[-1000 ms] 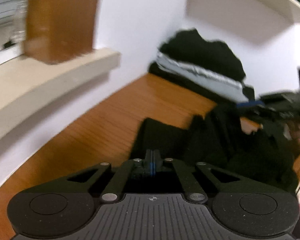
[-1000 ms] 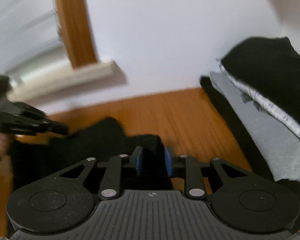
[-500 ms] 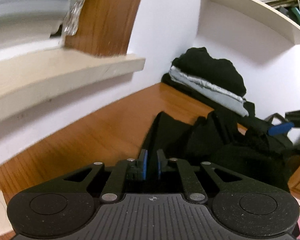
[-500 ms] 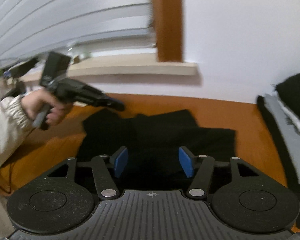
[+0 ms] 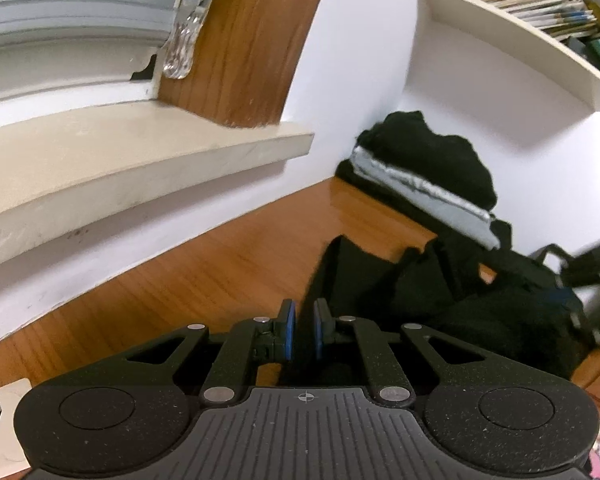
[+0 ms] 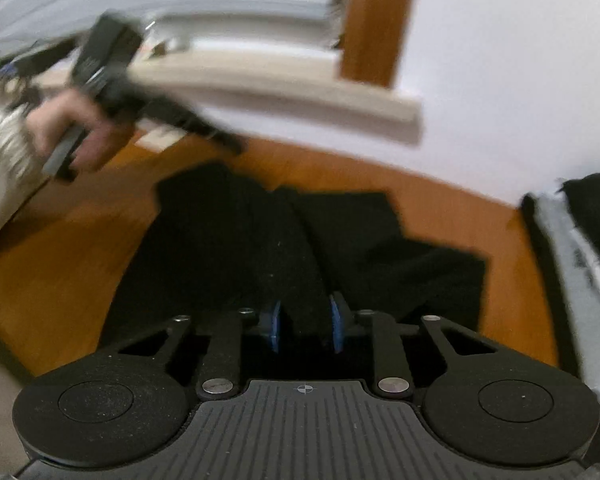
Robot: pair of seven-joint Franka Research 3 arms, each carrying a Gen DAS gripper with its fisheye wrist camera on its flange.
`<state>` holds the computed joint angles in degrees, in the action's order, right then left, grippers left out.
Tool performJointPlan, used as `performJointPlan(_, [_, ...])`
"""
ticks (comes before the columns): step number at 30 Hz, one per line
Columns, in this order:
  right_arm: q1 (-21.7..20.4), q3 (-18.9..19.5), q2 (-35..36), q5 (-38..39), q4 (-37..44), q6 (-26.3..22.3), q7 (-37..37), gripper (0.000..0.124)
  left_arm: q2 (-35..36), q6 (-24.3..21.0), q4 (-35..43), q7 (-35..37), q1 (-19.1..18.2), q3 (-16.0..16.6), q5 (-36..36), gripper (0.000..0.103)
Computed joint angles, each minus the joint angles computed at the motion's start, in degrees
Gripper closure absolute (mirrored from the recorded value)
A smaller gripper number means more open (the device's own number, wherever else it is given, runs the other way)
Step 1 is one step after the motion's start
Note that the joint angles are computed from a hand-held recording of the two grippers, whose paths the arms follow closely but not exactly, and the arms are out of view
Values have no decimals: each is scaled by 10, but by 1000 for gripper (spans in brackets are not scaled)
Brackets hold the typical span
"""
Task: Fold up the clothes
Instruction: 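Release the trousers with the left tool and press them flat with the right tool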
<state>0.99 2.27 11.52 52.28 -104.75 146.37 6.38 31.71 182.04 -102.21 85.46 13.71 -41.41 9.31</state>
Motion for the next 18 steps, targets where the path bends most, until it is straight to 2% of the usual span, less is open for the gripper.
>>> performJointPlan(4, [2,3,49,1,87,42,39,105,-6,16,-10,1,11,-17,7,94])
performJointPlan(7, [10,3,118,-45,172,84,109,105,-17,35,-17,-12,2,-11,26,94])
performJointPlan(8, [14,1,143,-66,197,92,135,105,-17,37,-19,-13,6,-19,36,94])
performJointPlan(9, [18,-2,168,-86,222,98,161,103,-16,38,-20,-13,11,-27,47,89])
performJointPlan(10, [20,-3,187,-99,238,103,183,96,-16,39,-22,-13,15,-33,57,74])
performJointPlan(11, [19,0,200,-106,245,112,200,89,-17,40,-23,-13,13,-33,67,68])
performJointPlan(13, [-1,31,199,-88,226,148,187,80,-20,39,-24,-17,4,-28,80,68])
performJointPlan(15, [-32,73,192,-55,203,185,156,71,-11,32,-21,-15,8,-40,89,68])
performJointPlan(17, [-59,97,172,-25,177,186,142,67,-4,27,-15,-14,-4,-31,91,66])
performJointPlan(18, [-73,106,158,-5,159,185,126,67,-6,23,-10,-16,-24,-11,91,66])
